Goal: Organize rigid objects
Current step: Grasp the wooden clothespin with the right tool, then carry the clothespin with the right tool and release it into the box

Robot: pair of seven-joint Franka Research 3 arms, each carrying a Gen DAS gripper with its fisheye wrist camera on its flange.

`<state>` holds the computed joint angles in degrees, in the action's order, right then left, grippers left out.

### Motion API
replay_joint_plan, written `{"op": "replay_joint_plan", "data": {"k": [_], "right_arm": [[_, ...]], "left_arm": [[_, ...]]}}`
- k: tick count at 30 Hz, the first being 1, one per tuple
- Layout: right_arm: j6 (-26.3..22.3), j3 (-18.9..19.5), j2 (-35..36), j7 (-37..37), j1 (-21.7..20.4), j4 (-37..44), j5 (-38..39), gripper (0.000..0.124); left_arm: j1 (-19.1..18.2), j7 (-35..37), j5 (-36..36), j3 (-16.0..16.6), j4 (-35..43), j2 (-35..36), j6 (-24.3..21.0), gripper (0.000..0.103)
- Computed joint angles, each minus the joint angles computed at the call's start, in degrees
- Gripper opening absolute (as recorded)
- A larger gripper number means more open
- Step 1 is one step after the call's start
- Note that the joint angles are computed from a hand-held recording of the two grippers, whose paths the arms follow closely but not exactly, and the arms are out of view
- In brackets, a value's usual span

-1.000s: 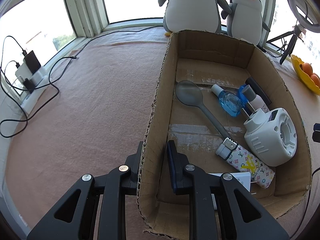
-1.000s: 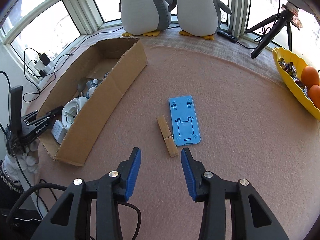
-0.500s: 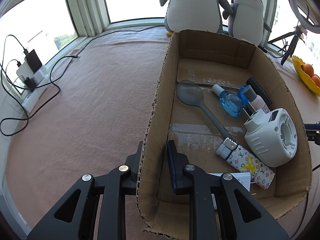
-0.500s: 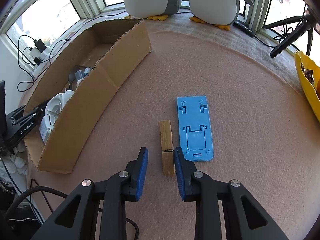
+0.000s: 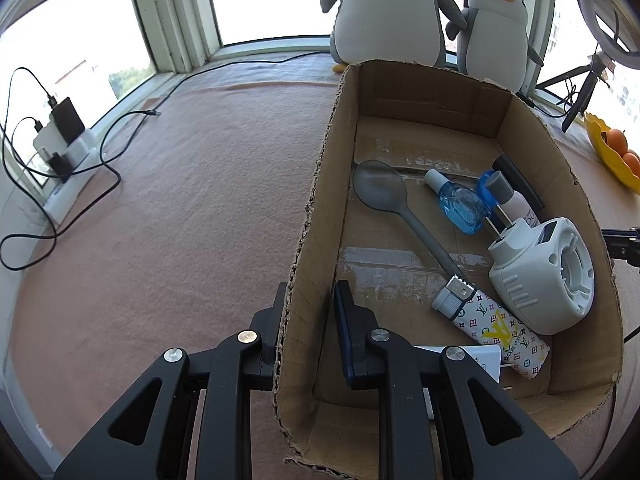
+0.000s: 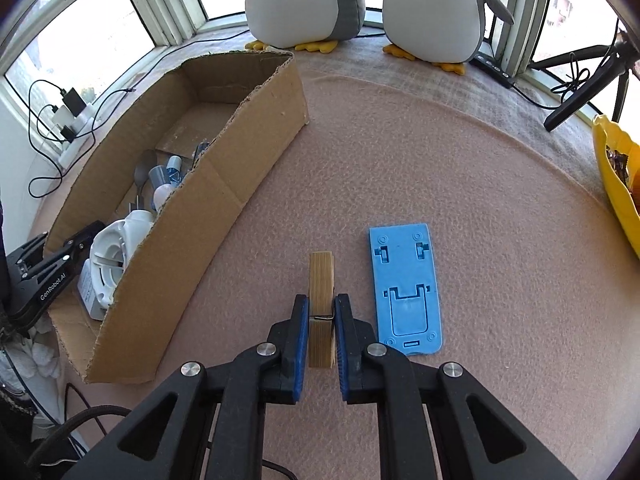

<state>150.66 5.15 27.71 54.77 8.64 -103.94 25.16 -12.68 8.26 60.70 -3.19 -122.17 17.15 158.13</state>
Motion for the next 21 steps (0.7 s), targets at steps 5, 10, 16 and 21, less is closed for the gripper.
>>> {"op": "replay_joint_plan", "data": {"k": [5,10,16,21], "right_arm": [[2.1,2.3,-2.48,-2.94,-0.55,-0.79,3.92,0.011],[2.27,3.47,-2.94,-4.55,0.31,0.81,6.87,0.011],[2.46,3.32,-0.77,-3.2,2.79,4.64,6.36,0.011],[1.07,2.59,2.66,0.06,4.39,9.38,4.14,0.011]], "left_arm": [[-0.03,0.01,-0.01,0.03,0.0,0.0,0.01,0.018],[-0.04,0.01,-0.03,0.04,0.01,0.01,0.01,0.018],[-0.04,-0.61,0.32,0.19,-0.02,0.06,0.54,0.018],[0.09,-0.9,0.65,0.35,-0.14,0.1,1.13,0.018]]}}
